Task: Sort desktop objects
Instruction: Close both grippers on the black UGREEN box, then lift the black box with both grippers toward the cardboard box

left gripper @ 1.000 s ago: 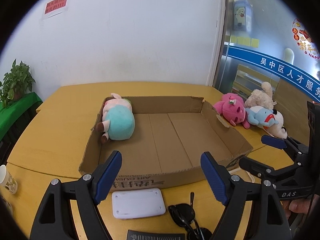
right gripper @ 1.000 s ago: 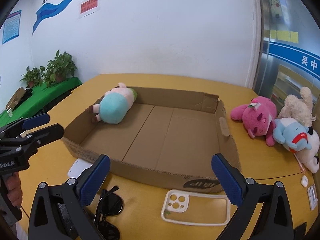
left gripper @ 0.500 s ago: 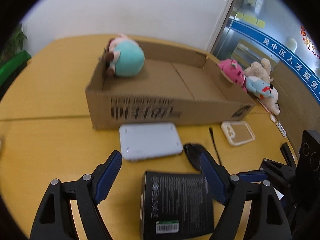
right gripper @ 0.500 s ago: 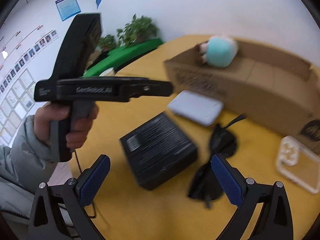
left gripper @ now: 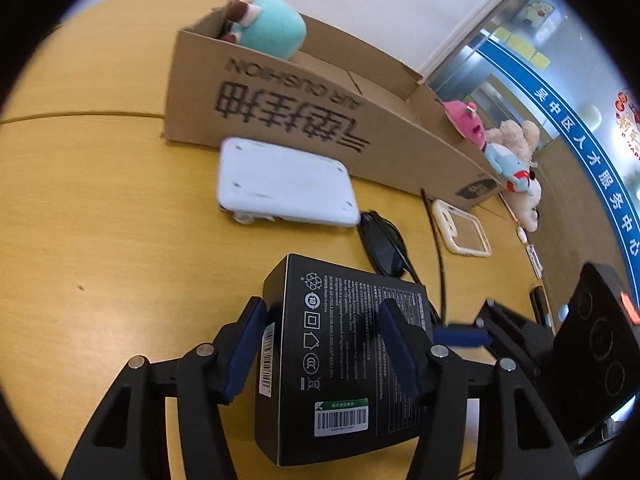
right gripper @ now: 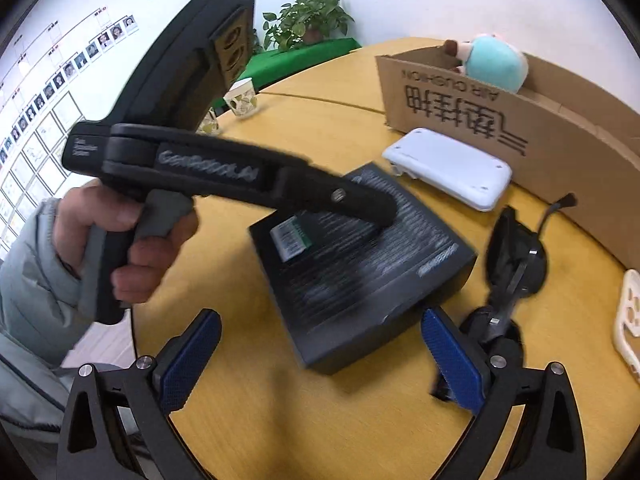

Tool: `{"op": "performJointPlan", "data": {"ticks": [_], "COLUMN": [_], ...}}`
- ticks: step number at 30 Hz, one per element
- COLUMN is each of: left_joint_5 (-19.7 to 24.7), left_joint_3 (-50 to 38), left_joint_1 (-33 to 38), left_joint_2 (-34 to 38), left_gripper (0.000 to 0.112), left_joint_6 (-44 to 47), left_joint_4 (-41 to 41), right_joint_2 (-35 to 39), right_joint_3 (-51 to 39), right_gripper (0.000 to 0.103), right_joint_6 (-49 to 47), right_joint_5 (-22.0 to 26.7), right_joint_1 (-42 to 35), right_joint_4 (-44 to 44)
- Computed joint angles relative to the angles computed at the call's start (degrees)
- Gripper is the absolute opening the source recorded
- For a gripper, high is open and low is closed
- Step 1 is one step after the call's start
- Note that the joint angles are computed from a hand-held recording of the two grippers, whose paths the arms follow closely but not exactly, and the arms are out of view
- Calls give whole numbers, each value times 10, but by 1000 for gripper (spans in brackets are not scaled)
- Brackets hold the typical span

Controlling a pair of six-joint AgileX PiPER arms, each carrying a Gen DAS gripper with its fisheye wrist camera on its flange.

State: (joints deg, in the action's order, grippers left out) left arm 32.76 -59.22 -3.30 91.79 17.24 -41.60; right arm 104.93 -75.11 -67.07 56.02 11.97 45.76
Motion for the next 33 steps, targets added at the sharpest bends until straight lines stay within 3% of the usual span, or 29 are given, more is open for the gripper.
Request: {"op": "performJointPlan", "data": {"ticks": [3, 7, 13, 15, 17, 19, 26, 33], "left_joint_5": [26, 37, 38, 28, 20, 17, -8, -1], "left_joint_3": [-9, -5, 19, 21, 23, 15, -9, -99], "left_joint_1": [-2, 20, 32, 26, 19, 7, -17, -29], "left_joint_2": [7, 10, 9, 4, -3, -7, -36, -33], "left_gripper": [58, 59, 62, 62, 62, 62, 62, 62], "left_joint_6": [24, 36, 81, 65, 55, 29, -31, -59], "left_joint_4": [-11, -33, -95, -80, -65, -31, 34, 92], "right_joint_2": [2, 8, 2, -6, -2, 7, -9, -26], "right_joint_3": [-1, -17, 12, 32, 22, 8, 4, -45], "right_gripper": [103, 103, 101, 88, 78, 78, 77, 77], "right_joint_6": [-1, 10, 1, -1, 8, 7, -2, 5], "right_joint_5": [-13, 7, -45, -84, -79, -63, -75, -79], "right_joint_1": [-14, -21, 18, 26, 17, 11, 6, 2], "right_joint_4": [-17, -31, -69, -77, -69, -67, -47, -40]}}
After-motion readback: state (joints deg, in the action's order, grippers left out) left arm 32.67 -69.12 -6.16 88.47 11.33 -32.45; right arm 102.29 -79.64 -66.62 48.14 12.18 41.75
